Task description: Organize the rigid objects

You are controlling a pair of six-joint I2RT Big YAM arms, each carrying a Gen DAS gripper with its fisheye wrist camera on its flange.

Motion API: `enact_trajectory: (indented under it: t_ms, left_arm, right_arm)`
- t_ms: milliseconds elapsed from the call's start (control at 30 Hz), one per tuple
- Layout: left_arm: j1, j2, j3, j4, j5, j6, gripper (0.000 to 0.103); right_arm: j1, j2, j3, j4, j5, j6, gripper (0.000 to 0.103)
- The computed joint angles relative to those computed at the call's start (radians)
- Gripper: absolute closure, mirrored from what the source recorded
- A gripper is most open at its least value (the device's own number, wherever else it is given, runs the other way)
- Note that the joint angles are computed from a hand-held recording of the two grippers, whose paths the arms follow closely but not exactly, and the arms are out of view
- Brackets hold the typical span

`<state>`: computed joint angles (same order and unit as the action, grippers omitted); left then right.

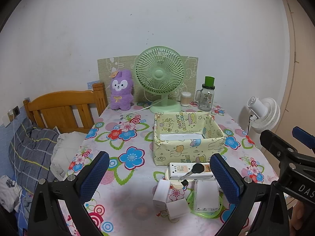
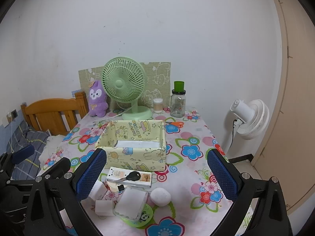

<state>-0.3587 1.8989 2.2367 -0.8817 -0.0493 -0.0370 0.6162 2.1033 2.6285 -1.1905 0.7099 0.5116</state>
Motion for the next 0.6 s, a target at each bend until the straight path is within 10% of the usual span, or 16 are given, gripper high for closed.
enact_trajectory:
  t_ms: [600]
  left_arm:
    - [0.000, -0.006, -0.016, 0.010, -0.004, 0.008, 0.000]
  right_arm:
    - [0.005, 0.051, 0.090, -0.057, 0.000, 0.016, 0.000]
